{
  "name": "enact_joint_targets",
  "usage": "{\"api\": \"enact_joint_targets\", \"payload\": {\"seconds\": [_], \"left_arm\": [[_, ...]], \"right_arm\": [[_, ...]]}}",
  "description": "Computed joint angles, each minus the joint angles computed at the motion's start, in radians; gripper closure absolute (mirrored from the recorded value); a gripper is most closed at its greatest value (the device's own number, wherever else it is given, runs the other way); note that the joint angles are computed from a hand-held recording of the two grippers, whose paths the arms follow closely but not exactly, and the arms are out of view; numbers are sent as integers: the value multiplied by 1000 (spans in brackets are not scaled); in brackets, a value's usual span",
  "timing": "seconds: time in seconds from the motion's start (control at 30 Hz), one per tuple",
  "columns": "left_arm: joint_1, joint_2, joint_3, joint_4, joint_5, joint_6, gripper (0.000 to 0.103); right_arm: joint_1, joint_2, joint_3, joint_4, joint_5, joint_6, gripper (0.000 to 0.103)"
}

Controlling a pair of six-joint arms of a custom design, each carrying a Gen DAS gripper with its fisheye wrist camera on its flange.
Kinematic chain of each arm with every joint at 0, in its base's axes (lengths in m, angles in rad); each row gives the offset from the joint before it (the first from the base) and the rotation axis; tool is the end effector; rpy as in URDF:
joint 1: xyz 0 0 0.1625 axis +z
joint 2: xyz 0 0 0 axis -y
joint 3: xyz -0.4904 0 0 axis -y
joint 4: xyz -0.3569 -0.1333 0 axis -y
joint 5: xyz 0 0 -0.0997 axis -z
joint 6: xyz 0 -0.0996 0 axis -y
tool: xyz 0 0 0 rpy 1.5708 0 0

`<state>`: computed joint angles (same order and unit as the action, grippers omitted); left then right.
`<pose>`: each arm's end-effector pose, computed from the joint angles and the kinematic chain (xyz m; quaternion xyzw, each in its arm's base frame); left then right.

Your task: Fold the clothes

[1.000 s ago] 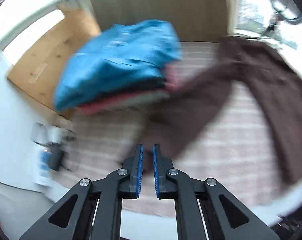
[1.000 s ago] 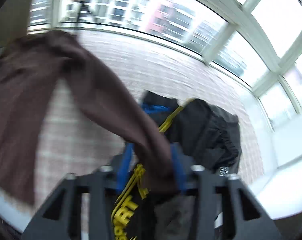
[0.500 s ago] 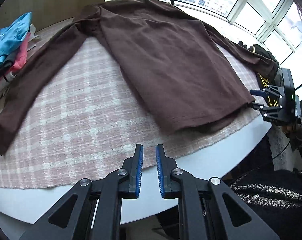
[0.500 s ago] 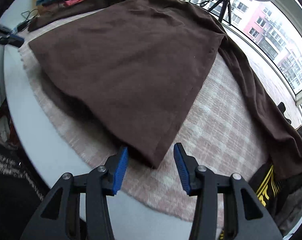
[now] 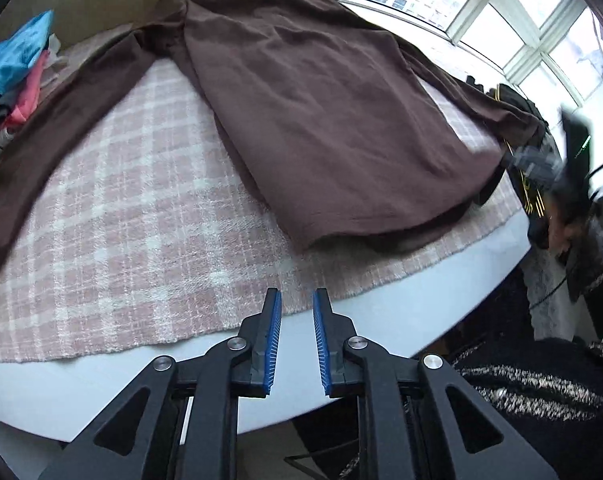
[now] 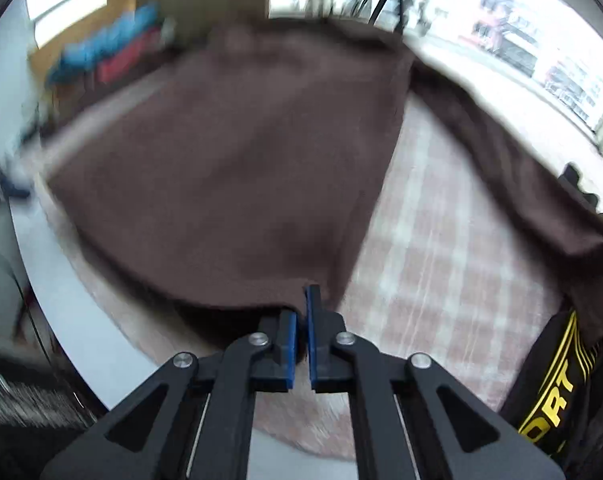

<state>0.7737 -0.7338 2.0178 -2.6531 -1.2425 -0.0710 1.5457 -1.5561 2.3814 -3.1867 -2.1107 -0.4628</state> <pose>-0.2735 -0.4984 0.0363 0.3640 0.9117 0.0217 0.1893 0.0725 -0.3821 0.4014 0.0929 -0.8905 0.3007 0.3285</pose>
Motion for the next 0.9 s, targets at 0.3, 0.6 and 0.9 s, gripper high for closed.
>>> {"api": "enact_joint_targets", "payload": {"seconds": [0.3, 0.6, 0.9], "left_arm": [[-51, 69, 11, -83, -6, 68, 81], [-130, 174, -23, -208, 118, 245, 65], [-70, 146, -54, -220, 59, 152, 101]], "right_arm": [[-19, -123, -131, 32, -77, 134, 99], [-33, -110, -149, 89, -72, 153, 99], [-42, -127, -152, 136, -47, 164, 99]]}}
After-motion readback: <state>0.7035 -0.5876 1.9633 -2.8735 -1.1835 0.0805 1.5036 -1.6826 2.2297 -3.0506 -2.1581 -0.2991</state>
